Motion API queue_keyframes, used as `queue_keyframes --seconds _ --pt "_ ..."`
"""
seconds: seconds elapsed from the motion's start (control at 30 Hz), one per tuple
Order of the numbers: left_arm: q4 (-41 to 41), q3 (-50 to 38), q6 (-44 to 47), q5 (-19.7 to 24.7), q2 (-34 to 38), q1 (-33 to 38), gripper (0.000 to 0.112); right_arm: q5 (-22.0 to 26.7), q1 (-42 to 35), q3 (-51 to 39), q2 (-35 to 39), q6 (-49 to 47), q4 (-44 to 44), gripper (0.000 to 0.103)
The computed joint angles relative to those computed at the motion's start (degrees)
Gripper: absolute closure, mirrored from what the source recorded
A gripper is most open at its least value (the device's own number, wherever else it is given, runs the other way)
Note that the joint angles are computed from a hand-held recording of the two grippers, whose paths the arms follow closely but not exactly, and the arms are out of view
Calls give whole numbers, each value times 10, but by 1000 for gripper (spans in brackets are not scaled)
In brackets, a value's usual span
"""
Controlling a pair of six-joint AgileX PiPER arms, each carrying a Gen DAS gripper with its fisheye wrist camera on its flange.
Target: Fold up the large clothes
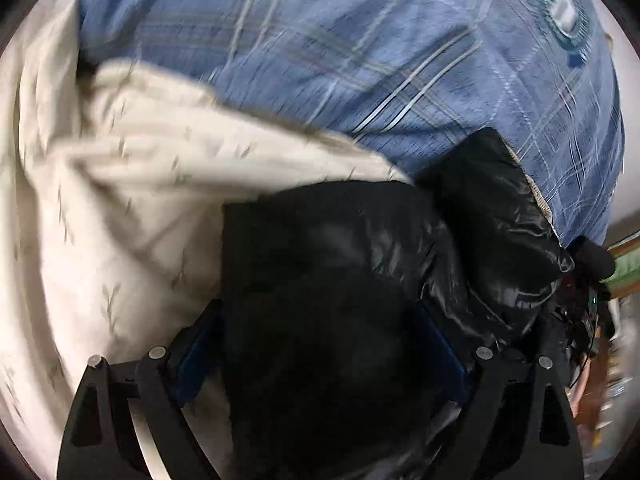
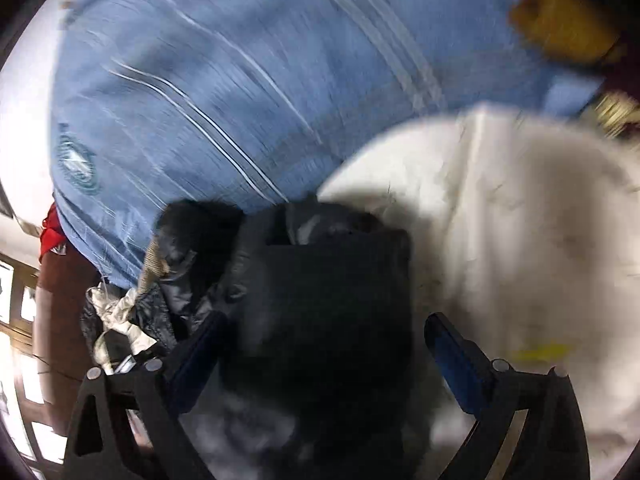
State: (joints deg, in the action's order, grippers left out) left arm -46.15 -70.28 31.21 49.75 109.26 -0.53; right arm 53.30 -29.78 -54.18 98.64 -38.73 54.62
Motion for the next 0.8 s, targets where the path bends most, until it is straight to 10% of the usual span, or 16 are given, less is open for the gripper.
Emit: queue_keyframes --seconds 0.03,0.07,0.17,0.47,0.8 --pt "-2 -5 -3 6 -1 -7 28 -10 9 -2 11 6 -1 11" --pt "-3 -3 -11 5 -5 -10 61 -19 14 2 10 -1 3 29" --pt "1 10 -30 0 -26 -17 89 -26 22 16 -14 -9 4 63" --pt "-93 44 29 46 -220 39 102 -58 108 13 -252 176 -151 87" --pt "-49 -143 -27 52 -139 34 102 -55 151 -143 -236 285 -242 87"
